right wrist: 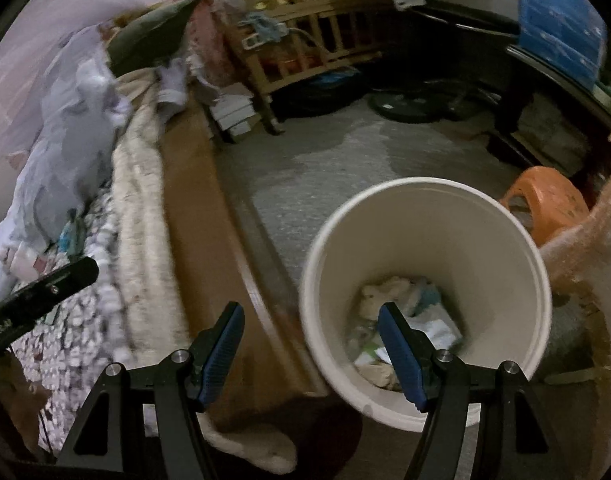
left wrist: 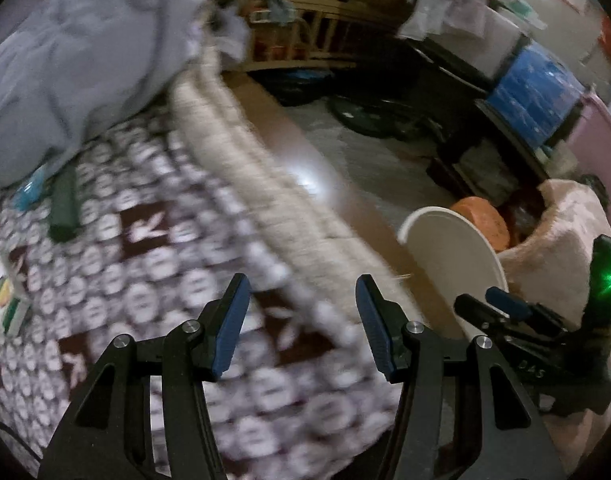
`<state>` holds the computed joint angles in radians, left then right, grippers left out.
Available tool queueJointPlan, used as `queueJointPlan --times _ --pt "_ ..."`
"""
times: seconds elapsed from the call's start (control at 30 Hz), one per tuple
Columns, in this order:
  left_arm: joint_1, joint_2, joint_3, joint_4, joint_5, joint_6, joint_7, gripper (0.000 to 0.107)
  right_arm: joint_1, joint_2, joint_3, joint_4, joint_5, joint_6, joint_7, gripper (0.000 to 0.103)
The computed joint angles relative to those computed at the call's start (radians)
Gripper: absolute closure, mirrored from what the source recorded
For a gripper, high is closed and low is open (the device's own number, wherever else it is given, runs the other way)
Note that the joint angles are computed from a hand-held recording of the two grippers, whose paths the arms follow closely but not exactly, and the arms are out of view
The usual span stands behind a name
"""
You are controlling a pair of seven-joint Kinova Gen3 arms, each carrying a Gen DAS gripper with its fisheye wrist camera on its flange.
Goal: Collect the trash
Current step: 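Return both tools toward the trash on the bed, then grasp the green towel with left tool while right tool grasps the medicine box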
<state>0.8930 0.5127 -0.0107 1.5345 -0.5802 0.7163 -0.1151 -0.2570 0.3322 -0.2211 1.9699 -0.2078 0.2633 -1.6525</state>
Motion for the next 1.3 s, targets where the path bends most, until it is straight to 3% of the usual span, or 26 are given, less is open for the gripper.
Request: queueJointPlan --times 0.1,0.4,0.5,0.63,0.77,0.93,1.07,1.1,1.23,1.3 --pt "0.013 -0.045 -0.024 0.075 -0.013 0.0 0.069 0.054 -0.033 0.005 -0.012 -0.02 0.003 0.006 -0.005 0.036" --pt "-0.039 -0.188 -0.009 0.303 -0.088 0.033 0.276 0.054 -0.15 0.057 -0.051 -0.122 0.012 0.041 0.014 0.036" --pt "-0.069 -0.255 -0.002 0.404 -0.111 0.03 0.348 0.054 -0.249 0.068 0.002 -0.15 0.085 0.041 -0.045 0.023" --pt "-0.118 -0.356 0.011 0.535 -0.134 0.043 0.43 0.054 -0.227 0.098 -0.073 -0.211 0.049 0.062 0.009 0.023" --pt "-0.184 -0.449 0.016 0.649 -0.156 0.061 0.526 0.054 -0.308 0.125 -0.047 -0.278 0.082 0.093 -0.002 0.023" --pt "-0.326 -0.507 -0.009 0.766 -0.151 -0.057 0.563 0.054 -0.345 0.183 -0.079 -0.365 0.078 0.126 0.028 0.024" --pt "-0.434 -0.489 -0.032 0.836 -0.166 -0.215 0.562 0.052 -0.393 0.242 -0.098 -0.453 0.083 0.163 0.074 0.024" --pt "-0.463 -0.481 -0.031 0.85 -0.176 -0.256 0.57 0.047 -0.405 0.258 -0.1 -0.479 0.087 0.179 0.088 0.024" --pt "-0.586 -0.479 -0.001 0.914 -0.286 -0.418 0.687 0.042 -0.472 0.33 -0.09 -0.599 0.099 0.253 0.128 0.024" --pt "-0.617 -0.482 -0.026 0.946 -0.368 -0.5 0.756 0.041 -0.498 0.354 -0.085 -0.638 0.102 0.276 0.145 0.024"
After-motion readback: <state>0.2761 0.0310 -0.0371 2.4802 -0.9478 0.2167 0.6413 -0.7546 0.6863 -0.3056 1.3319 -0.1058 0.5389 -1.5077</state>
